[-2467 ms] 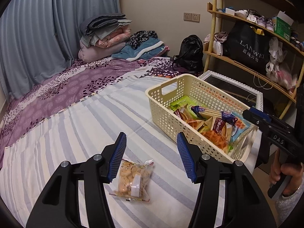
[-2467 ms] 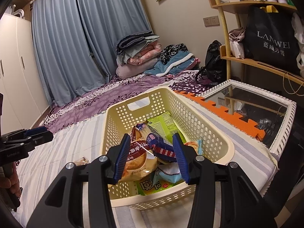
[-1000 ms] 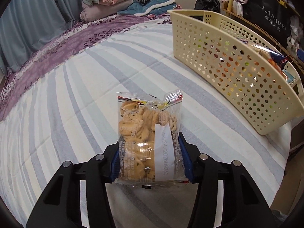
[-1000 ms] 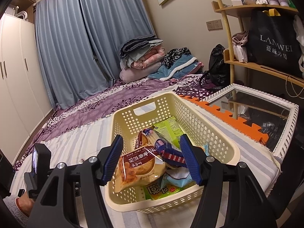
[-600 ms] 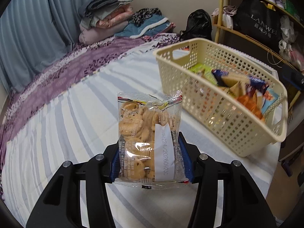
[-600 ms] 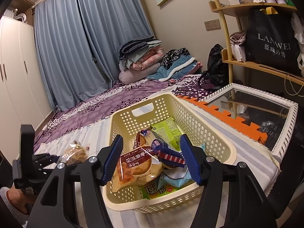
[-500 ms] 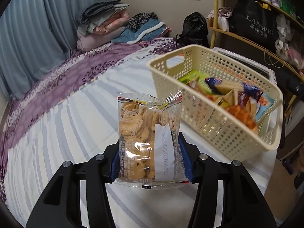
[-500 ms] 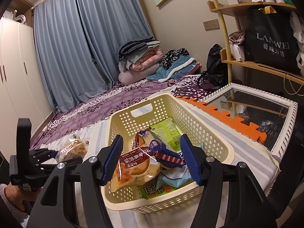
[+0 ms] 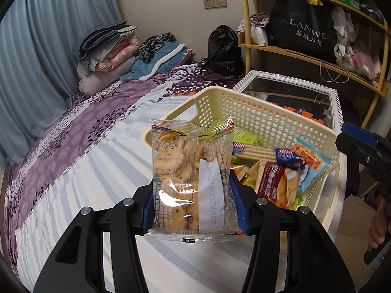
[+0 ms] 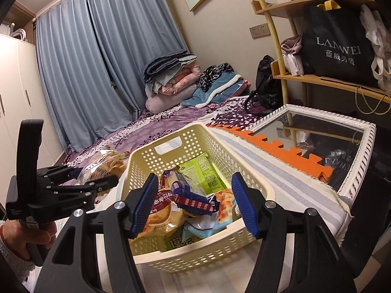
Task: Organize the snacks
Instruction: 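Carry the cookie bag over the basket and open the left gripper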
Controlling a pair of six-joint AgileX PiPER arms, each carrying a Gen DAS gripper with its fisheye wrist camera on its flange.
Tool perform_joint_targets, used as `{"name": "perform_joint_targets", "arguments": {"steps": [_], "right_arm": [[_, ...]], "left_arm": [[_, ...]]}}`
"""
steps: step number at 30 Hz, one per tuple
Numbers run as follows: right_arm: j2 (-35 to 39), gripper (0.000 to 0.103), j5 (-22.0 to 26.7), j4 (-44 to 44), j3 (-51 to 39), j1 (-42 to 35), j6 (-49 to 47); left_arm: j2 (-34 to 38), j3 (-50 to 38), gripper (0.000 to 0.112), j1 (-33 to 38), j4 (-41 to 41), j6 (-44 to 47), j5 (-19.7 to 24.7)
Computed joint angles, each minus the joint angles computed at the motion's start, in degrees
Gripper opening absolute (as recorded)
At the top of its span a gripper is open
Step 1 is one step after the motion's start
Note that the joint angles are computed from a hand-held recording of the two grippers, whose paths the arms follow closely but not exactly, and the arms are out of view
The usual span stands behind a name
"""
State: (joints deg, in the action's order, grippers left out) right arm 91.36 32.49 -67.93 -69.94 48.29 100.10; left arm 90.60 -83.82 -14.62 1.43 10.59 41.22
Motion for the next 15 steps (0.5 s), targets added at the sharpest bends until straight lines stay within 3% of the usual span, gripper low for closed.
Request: {"name": "perform_joint_targets", "arguments": {"steps": [15], "right_arm": [[-2.34, 0.062, -0.16, 0.08, 3.91, -2.07, 1.92]], "left_arm": [[10.34, -8.58, 0.053, -5.00, 2.02, -3.35, 1.68]]}}
